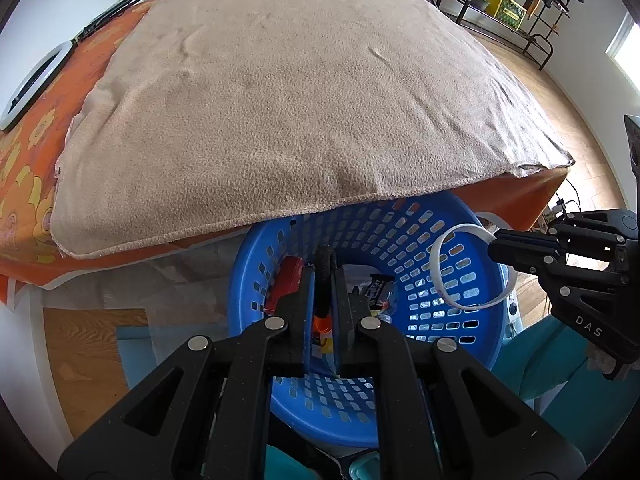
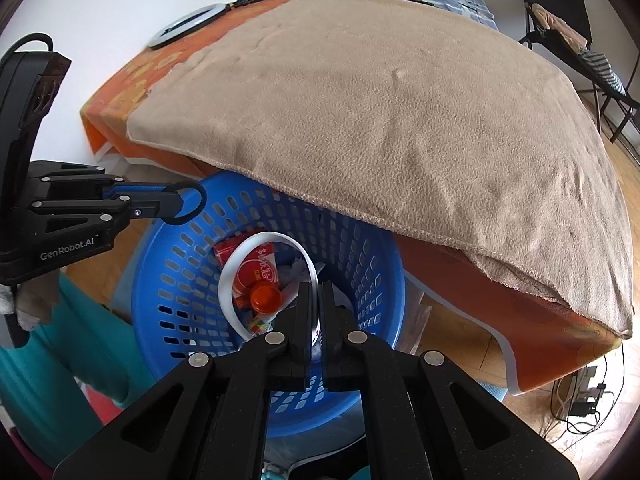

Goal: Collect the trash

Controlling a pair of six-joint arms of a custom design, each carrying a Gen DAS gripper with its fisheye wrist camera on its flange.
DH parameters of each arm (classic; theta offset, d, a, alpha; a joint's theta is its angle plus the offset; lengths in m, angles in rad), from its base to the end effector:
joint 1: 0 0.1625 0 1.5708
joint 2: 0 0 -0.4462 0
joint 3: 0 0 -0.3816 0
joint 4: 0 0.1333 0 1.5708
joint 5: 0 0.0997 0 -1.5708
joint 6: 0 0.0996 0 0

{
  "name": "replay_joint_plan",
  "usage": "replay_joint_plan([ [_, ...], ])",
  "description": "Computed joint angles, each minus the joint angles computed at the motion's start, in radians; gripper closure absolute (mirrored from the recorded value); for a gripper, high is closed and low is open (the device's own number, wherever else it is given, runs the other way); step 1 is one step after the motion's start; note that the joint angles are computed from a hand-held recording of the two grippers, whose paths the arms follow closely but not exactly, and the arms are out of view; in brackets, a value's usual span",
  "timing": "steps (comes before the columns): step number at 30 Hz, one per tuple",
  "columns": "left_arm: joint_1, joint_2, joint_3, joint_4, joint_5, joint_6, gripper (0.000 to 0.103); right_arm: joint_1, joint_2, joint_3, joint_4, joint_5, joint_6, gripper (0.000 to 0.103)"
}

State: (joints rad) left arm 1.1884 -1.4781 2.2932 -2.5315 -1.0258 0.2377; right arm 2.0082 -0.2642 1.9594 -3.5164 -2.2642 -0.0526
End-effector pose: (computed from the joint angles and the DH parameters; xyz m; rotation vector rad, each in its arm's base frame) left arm 0.0171 -0.4531 0.2593 0.7423 2.4906 -0.2415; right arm 0.2744 -0.4225 -0.1491 0.4895 -2.4201 0.4751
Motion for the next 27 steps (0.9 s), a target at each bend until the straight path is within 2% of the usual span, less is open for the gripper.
replay_joint_plan([
  [1,0.001,0.001,-0.001,0.000,0.000,-0.002,0.088,-0.002,0.000,-0.001,0.005,0.002,0.004,0.095],
  [3,0.004,0.000,-0.001,-0.008,-0.004,-0.002,0.057,-0.004,-0.001,0.001,0.009,0.004,0.010,0.085],
  [4,0.003,-0.002,0.002,-0.018,-0.005,0.001,0.053,-0.005,0.000,0.001,0.007,0.005,0.011,0.076],
  [5,0.002,-0.004,0.004,-0.026,-0.004,0.003,0.052,-0.004,0.000,0.002,0.002,0.005,0.009,0.070],
  [10,-0.001,0.000,0.004,-0.028,0.009,-0.005,0.050,-0.002,0.000,0.002,-0.003,-0.008,0.011,0.065],
  [12,-0.004,0.000,0.005,-0.036,0.013,-0.009,0.043,-0.003,-0.002,0.003,-0.001,-0.008,0.020,0.057],
  [15,-0.008,-0.006,0.008,-0.056,0.010,-0.007,0.040,0.002,-0.005,0.011,-0.029,-0.015,0.015,0.048],
  [17,-0.013,-0.010,0.011,-0.076,0.014,-0.008,0.033,0.008,-0.003,0.007,-0.042,-0.032,0.014,0.039],
  [18,-0.015,-0.012,0.012,-0.087,0.014,-0.009,0.030,0.010,-0.003,0.007,-0.050,-0.038,0.012,0.039],
  [27,-0.028,-0.024,-0.006,-0.117,0.014,-0.028,0.030,0.032,-0.010,-0.012,-0.069,-0.109,0.025,0.038],
])
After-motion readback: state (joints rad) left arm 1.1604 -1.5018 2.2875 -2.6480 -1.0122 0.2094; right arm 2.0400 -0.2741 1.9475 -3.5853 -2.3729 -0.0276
